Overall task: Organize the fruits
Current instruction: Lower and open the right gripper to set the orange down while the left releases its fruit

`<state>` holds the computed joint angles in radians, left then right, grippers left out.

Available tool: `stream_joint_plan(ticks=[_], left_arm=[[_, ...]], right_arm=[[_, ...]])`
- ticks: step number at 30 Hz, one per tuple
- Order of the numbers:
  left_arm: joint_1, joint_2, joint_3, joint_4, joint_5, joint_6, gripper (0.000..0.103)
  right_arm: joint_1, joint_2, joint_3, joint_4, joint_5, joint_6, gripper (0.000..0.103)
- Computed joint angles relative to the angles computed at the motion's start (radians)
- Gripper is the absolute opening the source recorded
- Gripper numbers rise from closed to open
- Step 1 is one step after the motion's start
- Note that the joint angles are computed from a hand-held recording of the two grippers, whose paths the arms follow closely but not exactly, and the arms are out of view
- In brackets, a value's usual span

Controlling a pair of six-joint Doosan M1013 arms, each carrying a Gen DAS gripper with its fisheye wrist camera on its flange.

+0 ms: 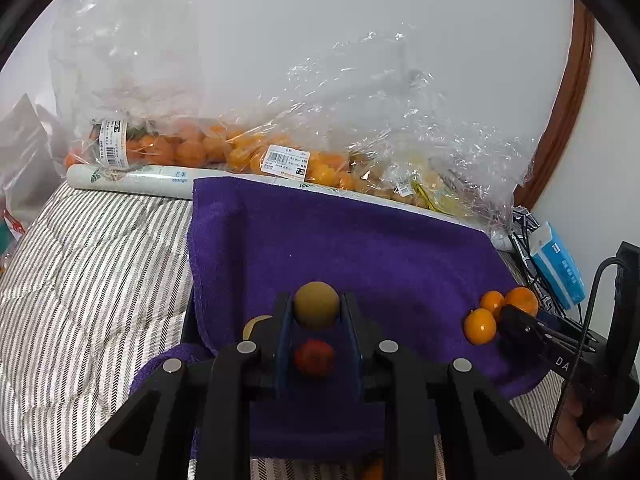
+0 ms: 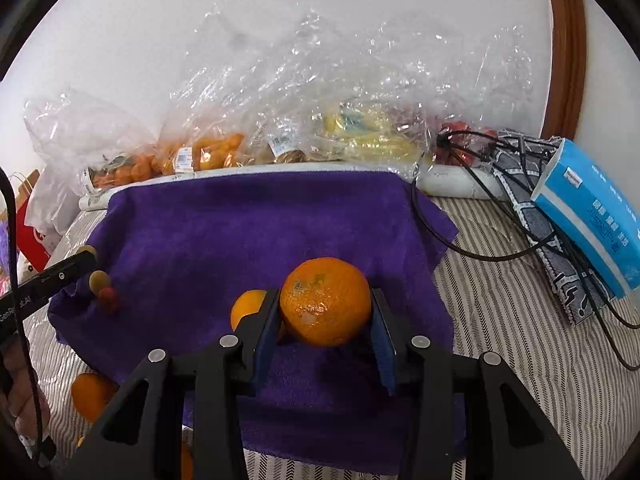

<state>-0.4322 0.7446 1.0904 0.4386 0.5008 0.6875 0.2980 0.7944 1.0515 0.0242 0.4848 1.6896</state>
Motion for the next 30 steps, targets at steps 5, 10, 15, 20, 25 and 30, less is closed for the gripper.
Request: stream_joint_plan(ticks=[5, 10, 15, 20, 25, 30], left_arm=[[0.001, 0.004, -0.004, -0.015, 0.004, 0.016, 0.023], [0.0, 0.009, -0.012, -0.018, 0.016, 0.028, 0.023], [0.003, 0.015, -0.021, -0.051, 0.027, 0.053, 0.023], [0.003, 0.019, -0.024, -0.056, 0.029, 0.061, 0.023], [0.005, 0.025, -0.032, -0.075, 0.04, 0.082, 0.023], [0.008, 0.029, -0.037, -0.112, 0.043, 0.112, 0.023]], right_arm=[[0.0, 0.003, -0.004, -0.003, 0.002, 0.002, 0.043], [0.003, 0.005, -0.007, -0.019, 0.012, 0.014, 0.043], [0.006, 0.004, -0.003, -0.045, 0.002, 0.032, 0.043], [0.007, 0.0, 0.005, -0.062, -0.014, 0.04, 0.043], [0.004, -0.014, 0.031, -0.035, -0.066, 0.032, 0.043], [0.009, -0.031, 0.062, -0.073, -0.132, 0.056, 0.055]])
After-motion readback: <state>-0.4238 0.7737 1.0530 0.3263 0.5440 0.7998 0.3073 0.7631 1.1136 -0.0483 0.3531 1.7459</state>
